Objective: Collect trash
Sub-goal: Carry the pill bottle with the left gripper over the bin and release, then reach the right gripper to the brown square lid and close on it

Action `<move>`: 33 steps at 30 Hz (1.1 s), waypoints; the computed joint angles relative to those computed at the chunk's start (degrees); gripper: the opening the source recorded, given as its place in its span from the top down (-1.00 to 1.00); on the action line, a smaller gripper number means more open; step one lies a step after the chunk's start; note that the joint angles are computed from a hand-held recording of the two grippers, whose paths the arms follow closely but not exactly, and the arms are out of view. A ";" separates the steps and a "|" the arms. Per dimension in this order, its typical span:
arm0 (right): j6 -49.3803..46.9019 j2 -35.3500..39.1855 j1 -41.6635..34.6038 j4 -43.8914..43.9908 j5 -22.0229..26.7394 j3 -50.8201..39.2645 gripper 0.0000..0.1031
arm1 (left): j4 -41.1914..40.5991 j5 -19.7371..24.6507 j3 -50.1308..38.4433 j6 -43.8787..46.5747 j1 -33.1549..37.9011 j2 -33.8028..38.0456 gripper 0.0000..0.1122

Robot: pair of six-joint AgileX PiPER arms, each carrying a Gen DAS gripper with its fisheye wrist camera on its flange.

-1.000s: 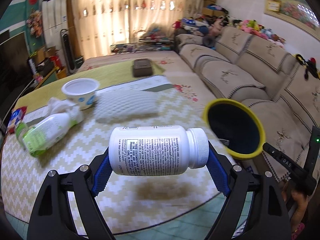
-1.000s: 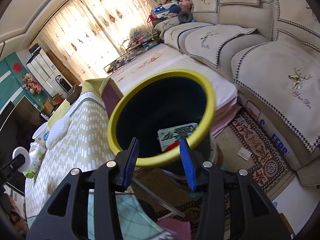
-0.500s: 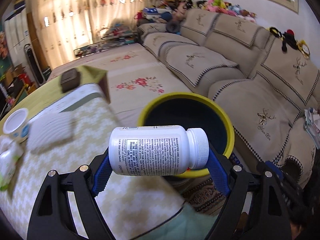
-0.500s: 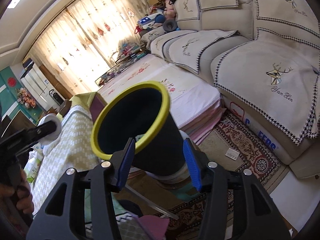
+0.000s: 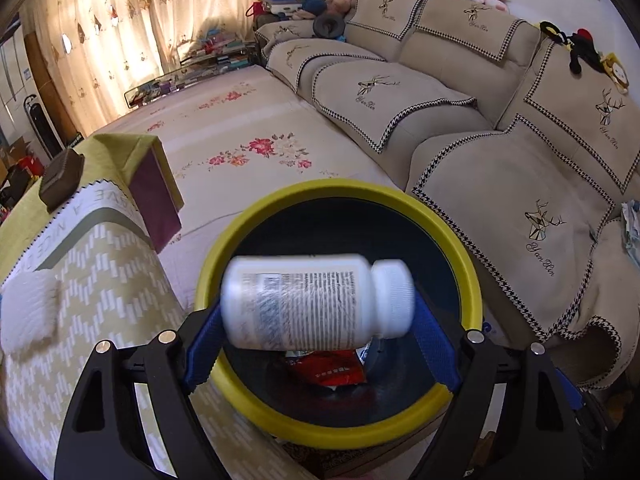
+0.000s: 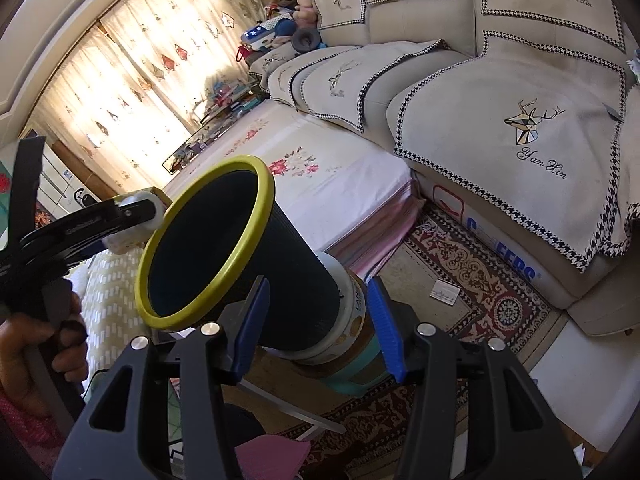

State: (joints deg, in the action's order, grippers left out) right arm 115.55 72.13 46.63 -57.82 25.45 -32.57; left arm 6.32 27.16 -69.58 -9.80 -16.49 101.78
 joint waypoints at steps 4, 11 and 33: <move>-1.82 2.04 0.78 1.57 0.26 -2.03 0.02 | -3.26 -2.22 3.66 4.04 1.83 -3.26 -0.60; -7.21 7.44 3.63 4.90 0.62 -8.37 -0.02 | -26.89 -0.95 15.05 32.18 14.29 -17.67 -0.68; -61.87 50.50 13.26 38.11 20.90 -81.25 -0.10 | -80.88 18.09 -1.11 101.46 90.32 -4.12 -0.75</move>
State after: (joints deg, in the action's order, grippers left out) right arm 53.68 122.63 59.89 -19.71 46.35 -113.82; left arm -74.56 45.25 -70.69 91.67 73.83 97.66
